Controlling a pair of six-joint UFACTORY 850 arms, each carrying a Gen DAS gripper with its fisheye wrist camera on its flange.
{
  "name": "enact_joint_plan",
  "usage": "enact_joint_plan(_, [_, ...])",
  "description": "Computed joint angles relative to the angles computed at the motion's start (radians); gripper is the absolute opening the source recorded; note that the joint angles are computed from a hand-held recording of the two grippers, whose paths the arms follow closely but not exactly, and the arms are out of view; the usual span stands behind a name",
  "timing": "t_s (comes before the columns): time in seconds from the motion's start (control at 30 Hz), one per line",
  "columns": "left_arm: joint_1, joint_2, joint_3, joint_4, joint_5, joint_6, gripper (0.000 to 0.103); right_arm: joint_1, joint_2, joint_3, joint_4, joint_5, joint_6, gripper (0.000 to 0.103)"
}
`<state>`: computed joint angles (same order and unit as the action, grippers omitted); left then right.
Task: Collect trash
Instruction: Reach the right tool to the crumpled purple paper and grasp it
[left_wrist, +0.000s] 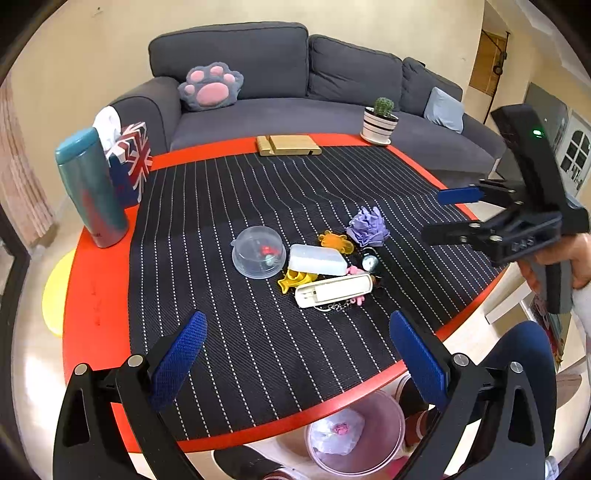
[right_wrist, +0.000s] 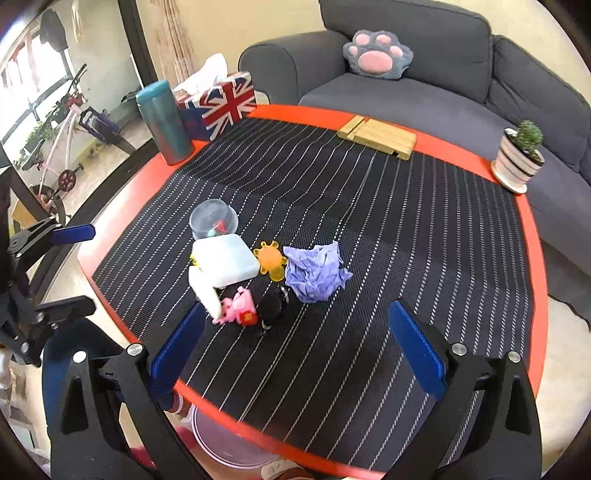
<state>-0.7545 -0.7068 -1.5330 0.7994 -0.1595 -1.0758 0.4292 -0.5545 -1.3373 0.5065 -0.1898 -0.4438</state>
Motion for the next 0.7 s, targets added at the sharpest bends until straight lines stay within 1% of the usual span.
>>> enact_joint_plan(0.17, [0.007, -0.012, -0.011, -0.055, -0.003, 0.053, 0.095, -0.012, -0.092, -0.110, -0.112, -0.070, 0.095, 0.097])
enact_joint_plan(0.3, [0.013, -0.020, -0.016, -0.080, -0.003, 0.075, 0.095, -0.017, -0.156, -0.192, -0.138, -0.133, 0.101, 0.097])
enact_joint_plan(0.33, [0.015, -0.022, -0.017, -0.093, -0.003, 0.085, 0.095, -0.018, -0.168, -0.208, -0.139, -0.145, 0.100, 0.096])
enact_joint_plan(0.47, [0.020, -0.029, -0.020, -0.119, 0.000, 0.109, 0.095, -0.020, -0.215, -0.268, -0.188, -0.190, 0.137, 0.084])
enact_joint_plan(0.6, [0.023, -0.033, -0.021, -0.132, 0.002, 0.115, 0.095, -0.022, -0.246, -0.304, -0.198, -0.213, 0.136, 0.077])
enact_joint_plan(0.67, [0.025, -0.034, -0.021, -0.141, 0.003, 0.123, 0.095, -0.023, -0.259, -0.318, -0.207, -0.221, 0.144, 0.069])
enact_joint_plan(0.7, [0.025, -0.034, -0.021, -0.142, 0.002, 0.124, 0.095, -0.023, -0.265, -0.323, -0.206, -0.226, 0.145, 0.067])
